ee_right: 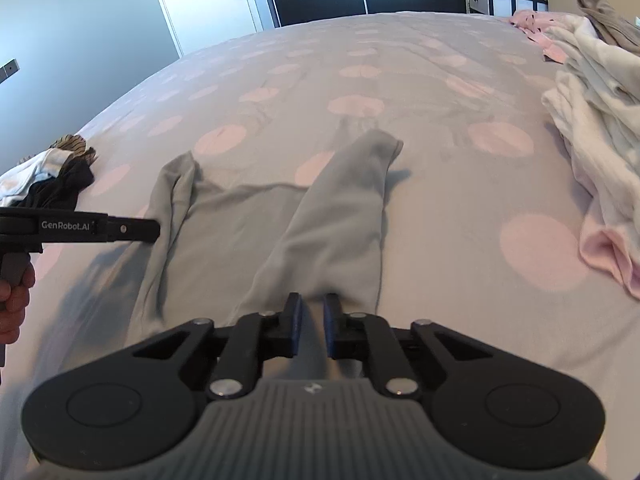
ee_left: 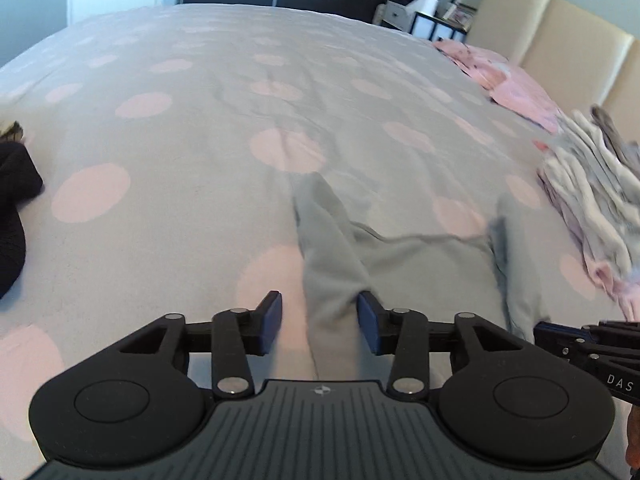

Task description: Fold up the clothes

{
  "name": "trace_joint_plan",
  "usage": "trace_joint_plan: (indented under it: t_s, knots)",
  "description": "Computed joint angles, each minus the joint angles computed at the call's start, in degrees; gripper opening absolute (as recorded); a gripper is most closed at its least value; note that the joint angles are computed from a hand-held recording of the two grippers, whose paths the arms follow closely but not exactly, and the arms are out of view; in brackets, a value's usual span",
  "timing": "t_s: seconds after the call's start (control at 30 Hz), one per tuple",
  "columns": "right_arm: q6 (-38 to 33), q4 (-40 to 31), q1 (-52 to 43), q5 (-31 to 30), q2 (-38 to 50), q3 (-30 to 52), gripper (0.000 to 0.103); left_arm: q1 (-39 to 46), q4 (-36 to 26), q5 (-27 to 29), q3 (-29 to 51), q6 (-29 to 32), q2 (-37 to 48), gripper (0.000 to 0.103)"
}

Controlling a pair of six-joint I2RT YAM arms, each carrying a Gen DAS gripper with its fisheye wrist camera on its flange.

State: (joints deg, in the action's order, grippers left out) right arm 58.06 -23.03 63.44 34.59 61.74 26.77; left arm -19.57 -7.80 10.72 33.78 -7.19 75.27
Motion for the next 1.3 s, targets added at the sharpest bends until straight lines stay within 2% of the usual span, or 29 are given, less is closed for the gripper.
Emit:
trace_joint_plan:
  t_s: [0.1, 0.17, 0.23, 0.3, 0.4, 0.5, 0.57, 0.6, 0.63, 0.67, 0.73, 0.8, 0.97, 1.03, 1.07, 1.13, 1.17, 1.2, 1.3]
  knots:
    - [-6.0, 5.8, -6.6, -3.7, -0.2, -1.7, 0.0, -0.5, 1.5, -1.0, 1.5, 1.8, 2.6, 0.042]
    - [-7.7, 6.9, -9.2, -5.1, -0.9, -1.7, 0.0, -0.4, 0.4, -1.1, 2.7, 1.1, 2.7, 0.042]
    - [-6.9, 4.5, -9.9, -2.8, -2.7, -0.8, 0.009, -0.1, -0.5, -1.9, 3.5, -0.4, 1.7, 0.041]
    - [-6.8, 2.6, -11.0, -0.7, -6.4, -0.7, 0.034, 0.2, -1.6, -2.8, 4.6, -1.0, 0.7, 0.042]
    - [-11.3, 4.0, -16.0, -3.6, -6.5, 0.6, 0.042, 0.2, -3.2, -2.9, 8.5, -0.7, 4.1, 0.044]
    - [-13.5, 7.8, -19.3, -5.9, 0.1, 3.7, 0.051, -1.0, -3.3, -4.3, 11.2, -0.5, 8.6, 0.044]
    - [-13.6, 9.1, -20.2, -5.6, 6.1, 6.5, 0.047, -2.1, -3.1, -6.6, 12.5, 0.5, 11.1, 0.033]
    - [-14.2, 9.4, -20.6, -5.7, 8.7, 7.8, 0.035, -2.6, -3.0, -7.7, 13.1, 1.0, 12.3, 0.02]
    - [-15.4, 9.6, -21.2, -5.8, 11.3, 9.1, 0.023, -2.9, -2.7, -8.3, 13.5, 1.3, 13.2, 0.015]
    - [-16.6, 10.0, -22.0, -6.3, 13.3, 9.7, 0.006, -3.0, -2.2, -8.4, 13.8, 1.5, 13.7, 0.014]
    - [-18.9, 10.9, -23.7, -7.3, 17.0, 11.1, 0.006, -3.4, -1.3, -8.7, 14.4, 1.7, 14.8, 0.009]
    - [-20.9, 12.2, -24.9, -8.4, 19.4, 11.2, 0.006, -4.0, -0.8, -10.2, 15.4, 1.8, 16.4, 0.009]
    - [-22.7, 16.2, -27.6, -11.1, 19.1, 8.9, 0.006, -5.4, 2.3, -13.1, 15.8, 2.8, 19.1, 0.008]
    - [-22.1, 15.8, -28.8, -12.9, 18.9, 9.4, 0.007, -5.4, 2.7, -13.4, 16.3, 2.1, 19.6, 0.01]
    - [-22.1, 15.1, -29.4, -14.1, 18.5, 9.9, 0.014, -5.4, 2.5, -13.1, 16.8, 1.7, 19.5, 0.012]
    - [-22.5, 13.3, -29.2, -14.4, 16.1, 10.4, 0.031, -5.3, 1.6, -13.1, 17.3, 0.9, 18.4, 0.024]
    - [-22.8, 12.4, -29.0, -14.5, 14.8, 10.7, 0.044, -5.5, 1.0, -13.8, 16.9, 0.7, 17.1, 0.027]
    - [-23.1, 11.1, -28.4, -13.7, 12.5, 10.4, 0.051, -5.5, 0.9, -14.0, 16.1, 0.8, 15.4, 0.03]
    - [-23.3, 5.4, -25.9, -11.8, 5.2, 10.3, 0.052, -4.7, -0.7, -12.6, 12.8, 2.5, 8.7, 0.033]
